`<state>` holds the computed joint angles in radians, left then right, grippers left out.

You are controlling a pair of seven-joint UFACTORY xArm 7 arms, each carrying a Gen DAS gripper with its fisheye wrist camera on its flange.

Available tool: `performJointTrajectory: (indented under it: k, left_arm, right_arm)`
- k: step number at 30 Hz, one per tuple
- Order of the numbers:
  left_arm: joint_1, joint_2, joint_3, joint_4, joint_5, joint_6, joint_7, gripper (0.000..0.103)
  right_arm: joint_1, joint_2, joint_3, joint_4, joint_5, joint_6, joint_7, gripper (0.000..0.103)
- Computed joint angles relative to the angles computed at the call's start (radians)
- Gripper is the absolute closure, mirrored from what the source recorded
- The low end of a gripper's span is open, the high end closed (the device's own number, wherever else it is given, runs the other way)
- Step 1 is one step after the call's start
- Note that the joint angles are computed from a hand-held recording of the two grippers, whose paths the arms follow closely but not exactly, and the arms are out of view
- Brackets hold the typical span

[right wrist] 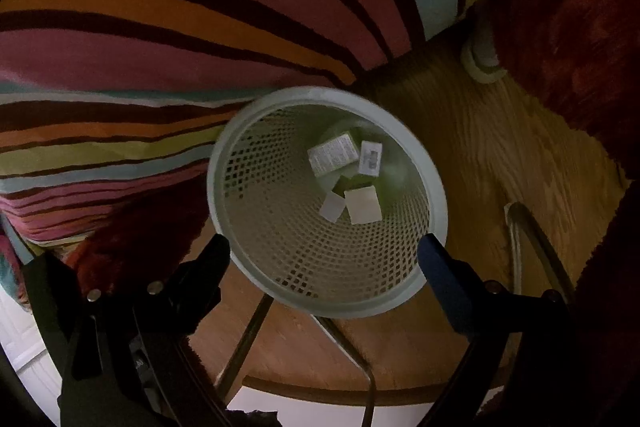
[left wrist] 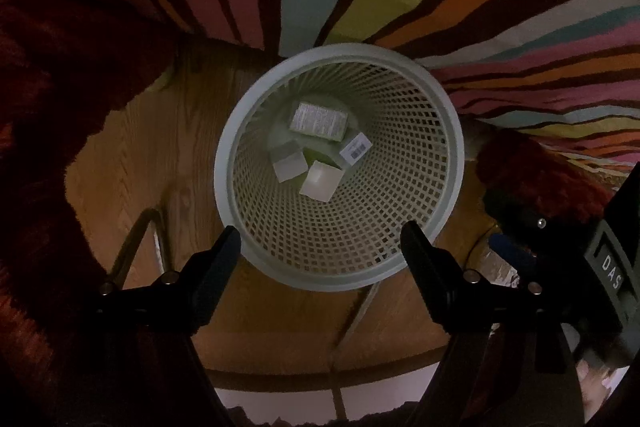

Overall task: Collect trash
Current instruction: 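Raise both open tools back toward the wrappers on the bed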

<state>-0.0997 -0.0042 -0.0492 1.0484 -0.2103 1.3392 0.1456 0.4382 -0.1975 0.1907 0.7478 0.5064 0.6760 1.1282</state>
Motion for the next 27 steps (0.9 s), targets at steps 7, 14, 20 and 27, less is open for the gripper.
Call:
performJointTrajectory:
  k: [7,14,20,27]
  left_arm:
    - [0.007,-0.06,0.01,-0.009,-0.023,-0.023,0.043,0.023]
    - [0.009,-0.16,0.021,-0.025,-0.04,-0.096,0.09,0.023]
    - [0.0,-0.279,0.048,-0.037,-0.1,-0.278,0.183,0.023]
    - [-0.024,-0.267,0.073,0.055,-0.2,-0.449,0.257,0.023]
  right_arm:
    - [-0.012,-0.029,0.023,0.035,-0.136,0.017,0.05,0.013]
    - [-0.055,-0.092,0.074,0.113,-0.416,0.087,0.153,0.013]
    - [-0.127,-0.157,0.136,0.198,-0.71,0.153,0.238,0.013]
    - [-0.189,-0.142,0.172,0.311,-0.966,0.191,0.228,0.013]
